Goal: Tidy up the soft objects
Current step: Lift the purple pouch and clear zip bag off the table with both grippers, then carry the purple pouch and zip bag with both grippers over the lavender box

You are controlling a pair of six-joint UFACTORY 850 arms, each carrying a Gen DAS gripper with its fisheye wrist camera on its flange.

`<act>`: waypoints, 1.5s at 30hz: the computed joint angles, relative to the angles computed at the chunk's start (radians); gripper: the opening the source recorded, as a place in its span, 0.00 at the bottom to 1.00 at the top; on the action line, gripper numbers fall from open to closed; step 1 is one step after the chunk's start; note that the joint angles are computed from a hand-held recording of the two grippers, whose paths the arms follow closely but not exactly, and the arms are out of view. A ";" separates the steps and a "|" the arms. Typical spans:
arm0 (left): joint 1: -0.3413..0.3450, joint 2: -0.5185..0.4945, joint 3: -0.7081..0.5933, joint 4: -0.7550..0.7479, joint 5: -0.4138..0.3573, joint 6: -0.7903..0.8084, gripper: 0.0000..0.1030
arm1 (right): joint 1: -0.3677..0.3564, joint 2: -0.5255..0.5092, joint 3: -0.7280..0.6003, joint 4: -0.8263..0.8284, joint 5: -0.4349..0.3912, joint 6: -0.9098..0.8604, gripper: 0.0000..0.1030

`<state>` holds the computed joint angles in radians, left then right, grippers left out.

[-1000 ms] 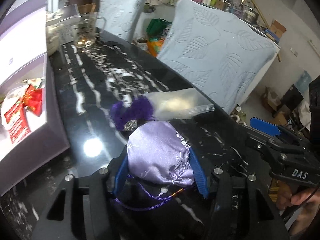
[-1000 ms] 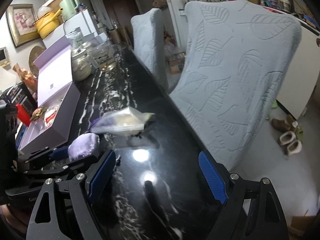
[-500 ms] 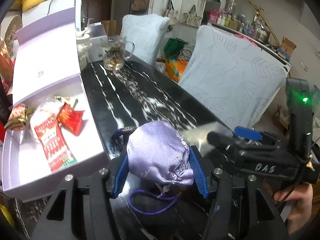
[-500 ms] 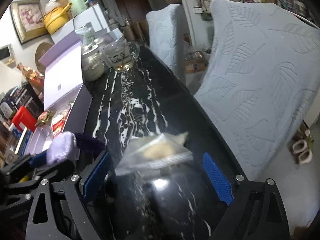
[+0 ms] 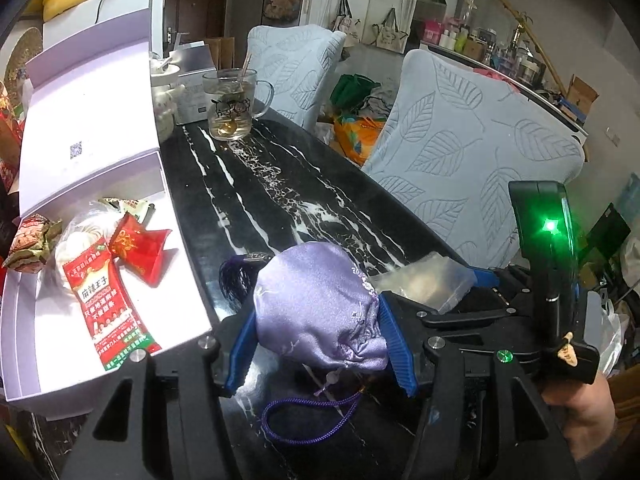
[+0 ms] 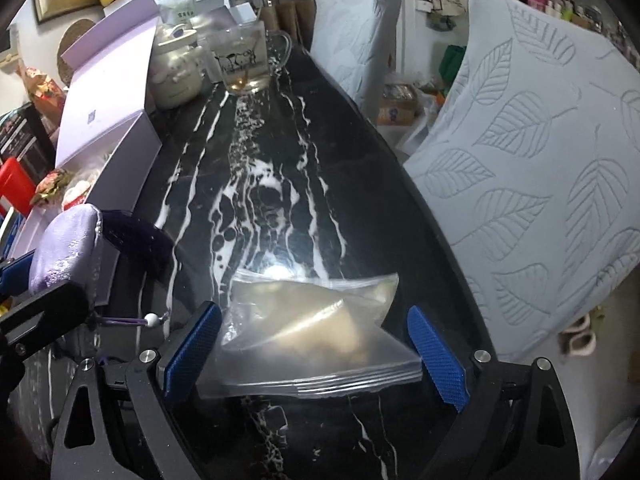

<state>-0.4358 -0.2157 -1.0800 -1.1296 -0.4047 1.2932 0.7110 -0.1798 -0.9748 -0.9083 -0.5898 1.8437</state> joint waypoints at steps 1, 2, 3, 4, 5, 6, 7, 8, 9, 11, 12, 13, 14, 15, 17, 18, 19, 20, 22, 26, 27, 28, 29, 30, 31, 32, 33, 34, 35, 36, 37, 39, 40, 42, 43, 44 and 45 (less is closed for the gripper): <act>0.000 0.001 0.002 0.002 -0.001 -0.001 0.55 | 0.002 0.000 0.001 -0.007 -0.003 0.008 0.88; 0.001 0.002 0.002 0.005 -0.004 -0.003 0.55 | 0.008 0.000 0.003 -0.020 -0.012 0.018 0.84; 0.001 0.003 0.002 0.011 -0.011 -0.009 0.55 | 0.013 0.001 0.005 -0.018 -0.019 0.011 0.83; 0.003 0.002 0.001 0.018 -0.019 -0.017 0.55 | 0.018 0.004 0.008 -0.022 -0.019 0.015 0.82; 0.004 0.002 0.001 0.027 -0.027 -0.027 0.55 | 0.021 0.007 0.009 -0.024 -0.019 0.019 0.81; 0.003 0.006 0.005 0.029 -0.030 -0.028 0.55 | 0.026 0.012 0.015 -0.034 -0.018 0.036 0.77; 0.003 0.011 0.010 0.030 -0.030 -0.027 0.55 | 0.033 0.018 0.022 -0.043 -0.018 0.049 0.76; 0.002 0.017 0.017 0.030 -0.032 -0.026 0.55 | 0.038 0.022 0.025 -0.041 -0.020 0.052 0.75; 0.003 0.023 0.023 0.029 -0.036 -0.024 0.55 | 0.043 0.026 0.028 -0.040 -0.022 0.056 0.74; 0.004 0.038 0.039 0.025 -0.043 -0.019 0.55 | 0.057 0.038 0.040 -0.039 -0.026 0.074 0.73; 0.003 0.045 0.046 0.025 -0.044 -0.018 0.55 | 0.065 0.047 0.048 -0.041 -0.029 0.088 0.72; 0.004 0.052 0.053 0.027 -0.048 -0.018 0.55 | 0.074 0.055 0.056 -0.042 -0.034 0.100 0.72; 0.004 0.059 0.061 0.029 -0.054 -0.020 0.55 | 0.084 0.065 0.065 -0.043 -0.040 0.112 0.72; 0.005 0.064 0.066 0.031 -0.058 -0.021 0.55 | 0.098 0.076 0.074 -0.042 -0.052 0.125 0.72; 0.006 0.081 0.085 0.035 -0.067 -0.018 0.55 | 0.115 0.089 0.084 -0.034 -0.069 0.136 0.72; 0.006 0.085 0.089 0.038 -0.069 -0.018 0.55 | 0.129 0.099 0.093 -0.028 -0.082 0.149 0.72; 0.007 0.091 0.095 0.040 -0.073 -0.017 0.55 | 0.135 0.104 0.098 -0.026 -0.085 0.156 0.72; 0.009 0.097 0.101 0.043 -0.078 -0.018 0.55 | 0.145 0.112 0.105 -0.022 -0.091 0.168 0.72; 0.012 0.106 0.109 0.047 -0.089 -0.022 0.55 | 0.165 0.126 0.120 -0.013 -0.101 0.198 0.72; 0.017 0.131 0.132 0.053 -0.099 -0.020 0.55 | 0.202 0.140 0.134 0.004 -0.122 0.234 0.72; 0.019 0.137 0.138 0.055 -0.105 -0.019 0.55 | 0.212 0.143 0.137 0.007 -0.129 0.243 0.72; 0.021 0.142 0.143 0.057 -0.108 -0.018 0.55 | 0.221 0.146 0.139 0.007 -0.134 0.250 0.72; 0.024 0.147 0.150 0.059 -0.111 -0.018 0.55 | 0.230 0.149 0.140 0.006 -0.142 0.260 0.72; 0.026 0.151 0.154 0.061 -0.113 -0.017 0.55 | 0.242 0.150 0.139 0.005 -0.153 0.269 0.72; 0.029 0.157 0.161 0.064 -0.117 -0.019 0.55 | 0.250 0.150 0.137 0.004 -0.159 0.275 0.72; 0.034 0.162 0.167 0.067 -0.122 -0.021 0.55 | 0.258 0.152 0.136 0.001 -0.165 0.282 0.72; 0.037 0.165 0.171 0.067 -0.125 -0.020 0.55 | 0.268 0.152 0.135 -0.003 -0.171 0.290 0.72; 0.041 0.171 0.177 0.069 -0.127 -0.021 0.55 | 0.275 0.152 0.133 -0.005 -0.176 0.295 0.72; 0.046 0.177 0.184 0.070 -0.127 -0.022 0.55 | 0.283 0.153 0.132 -0.007 -0.181 0.302 0.72; 0.049 0.181 0.188 0.071 -0.128 -0.022 0.55 | 0.291 0.153 0.130 -0.011 -0.185 0.310 0.72; 0.054 0.187 0.195 0.072 -0.131 -0.025 0.55 | 0.296 0.154 0.130 -0.015 -0.186 0.317 0.72; 0.063 0.199 0.208 0.072 -0.135 -0.027 0.55 | 0.308 0.154 0.128 -0.029 -0.181 0.333 0.72; 0.068 0.205 0.214 0.073 -0.135 -0.029 0.55 | 0.311 0.155 0.128 -0.036 -0.176 0.337 0.72; 0.075 0.216 0.226 0.076 -0.135 -0.034 0.55 | 0.315 0.157 0.132 -0.062 -0.145 0.361 0.72; 0.080 0.223 0.232 0.076 -0.134 -0.034 0.55 | 0.317 0.160 0.137 -0.087 -0.120 0.388 0.72; 0.086 0.231 0.240 0.075 -0.134 -0.033 0.55 | 0.319 0.157 0.136 -0.104 -0.104 0.405 0.72; 0.090 0.237 0.245 0.074 -0.134 -0.034 0.55 | 0.323 0.153 0.133 -0.116 -0.095 0.413 0.72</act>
<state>-0.3454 0.0211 -0.8346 -1.0557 -0.5390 1.2597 1.0338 -0.0266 -0.8421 -1.0243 -0.6850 2.2571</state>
